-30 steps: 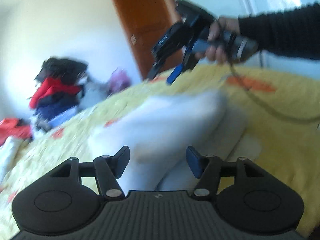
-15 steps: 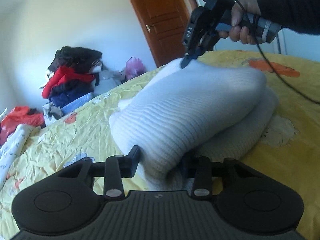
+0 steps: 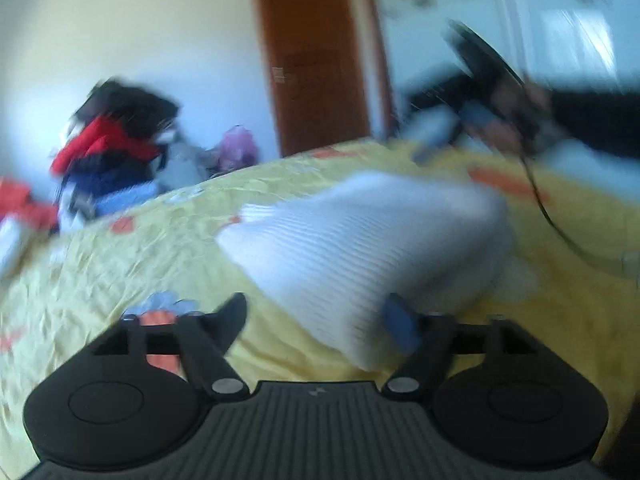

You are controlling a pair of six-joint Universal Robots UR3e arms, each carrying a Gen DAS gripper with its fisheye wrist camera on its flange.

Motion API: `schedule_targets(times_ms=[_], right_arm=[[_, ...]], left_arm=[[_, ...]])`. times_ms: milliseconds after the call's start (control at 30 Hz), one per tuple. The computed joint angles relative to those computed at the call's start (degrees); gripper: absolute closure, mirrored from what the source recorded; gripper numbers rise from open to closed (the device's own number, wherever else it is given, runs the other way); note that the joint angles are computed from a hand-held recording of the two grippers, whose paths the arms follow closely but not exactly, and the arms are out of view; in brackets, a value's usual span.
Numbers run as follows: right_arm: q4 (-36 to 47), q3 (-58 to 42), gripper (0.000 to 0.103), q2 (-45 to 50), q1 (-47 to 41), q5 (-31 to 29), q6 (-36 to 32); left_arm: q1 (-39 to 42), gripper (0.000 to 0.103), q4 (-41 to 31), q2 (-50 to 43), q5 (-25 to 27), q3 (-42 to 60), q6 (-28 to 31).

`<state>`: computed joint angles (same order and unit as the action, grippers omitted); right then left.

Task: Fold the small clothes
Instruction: 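Grasp the sweater end with the left tool while the right tool grasps beside it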

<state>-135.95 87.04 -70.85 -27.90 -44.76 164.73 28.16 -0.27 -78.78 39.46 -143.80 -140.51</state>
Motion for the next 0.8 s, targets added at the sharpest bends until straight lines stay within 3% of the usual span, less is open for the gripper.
schedule_targets(times_ms=[33,100,200,300,400,500,567,633,733,800], right_arm=[[0.62,-0.09,0.015,0.22,-0.37,-0.31,0.24],[1.68,-1.72,0.015,1.98,0.11,-3.53,1.11],[3.47,-3.56,0.015,5.44,1.19,-6.02,3.23],[6.81,-4.81,0.011,7.79,1.53,-4.43,3.44],[9.07,-3.61,0.008,7.42,2.03,-3.04,1.80],[3.84,1.24,0.019,5.56,2.76,-2.20,1.08],[2.00,3.79,0.043,3.89,3.10,-2.07,1.46],[1.69,5.09,0.055,2.47,2.49,-0.65,2.23],[-0.37,6.28,0.059,0.03,3.44,-1.37,5.03],[-2.07,6.32,0.059,-0.30,3.99,1.21,7.78]], left_arm=[[0.94,0.024,-2.25,-2.37,-0.99,3.49,-4.07],[0.35,0.026,-4.21,-10.84,-0.42,13.07,-19.22],[-0.79,0.026,-13.92,-26.24,-5.76,29.39,-39.13],[-4.73,0.027,-22.90,-38.30,-8.04,42.93,-47.95],[-8.77,0.026,-29.26,-45.06,-8.09,52.16,-49.71],[-11.68,0.034,-28.73,-47.63,-6.18,57.15,-52.45],[-12.30,0.047,-30.23,-47.12,-4.65,58.93,-51.82],[-12.17,0.058,-31.98,-45.28,-4.05,59.02,-49.05],[-11.36,0.061,-38.49,-43.04,-4.05,61.77,-44.58],[-10.60,0.061,-40.80,-42.57,-3.52,64.56,-42.78]])
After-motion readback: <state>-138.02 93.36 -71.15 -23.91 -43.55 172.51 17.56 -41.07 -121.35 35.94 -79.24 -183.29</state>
